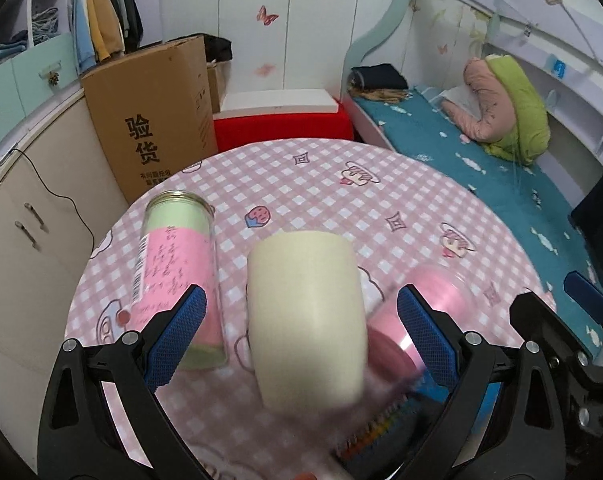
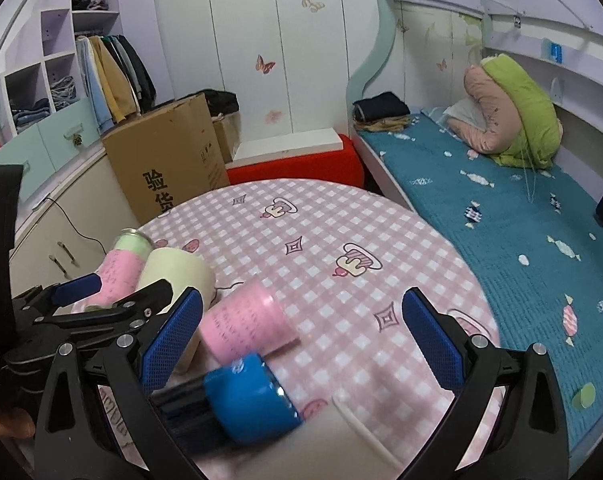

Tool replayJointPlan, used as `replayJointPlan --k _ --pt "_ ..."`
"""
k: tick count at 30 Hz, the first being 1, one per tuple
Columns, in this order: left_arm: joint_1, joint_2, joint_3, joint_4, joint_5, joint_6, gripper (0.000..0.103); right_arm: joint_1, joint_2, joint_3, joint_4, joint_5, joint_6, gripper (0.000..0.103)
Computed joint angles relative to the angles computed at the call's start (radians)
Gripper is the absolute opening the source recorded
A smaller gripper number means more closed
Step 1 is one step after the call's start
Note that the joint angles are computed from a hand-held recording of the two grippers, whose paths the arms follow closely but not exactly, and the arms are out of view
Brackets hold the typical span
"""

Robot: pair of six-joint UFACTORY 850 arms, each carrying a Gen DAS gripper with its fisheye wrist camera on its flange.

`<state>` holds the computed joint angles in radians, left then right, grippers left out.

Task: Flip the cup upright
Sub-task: 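Move the left tool down to the pale green cup and close on it, then lift the pale green cup with the left tool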

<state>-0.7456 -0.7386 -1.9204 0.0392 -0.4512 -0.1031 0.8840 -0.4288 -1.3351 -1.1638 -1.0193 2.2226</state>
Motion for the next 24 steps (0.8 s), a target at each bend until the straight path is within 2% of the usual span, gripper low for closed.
replayJointPlan --k 5,10,13,15,24 --pt "0.005 -0.078 -0.094 -0.002 -0.066 0.004 0.096 -0.045 -0.005 0.008 0.015 0.075 0.004 0.096" --pt "-0.002 -0.136 -0.164 0.021 -0.12 0.009 0.096 -0.063 -0.01 0.015 0.017 0.106 0.003 0.096" --pt "-0.004 -0.143 -0.165 0.061 -0.108 -0.012 0.092 -0.066 -0.011 0.015 0.012 0.117 0.006 0.096" --pt "-0.003 -0.136 -0.153 0.036 -0.095 0.029 0.082 -0.068 -0.01 0.016 0.01 0.12 0.009 0.096" --pt "0.0 -0.111 -0.115 -0.004 -0.067 0.059 0.081 -0.062 -0.012 0.016 0.012 0.114 0.009 0.096"
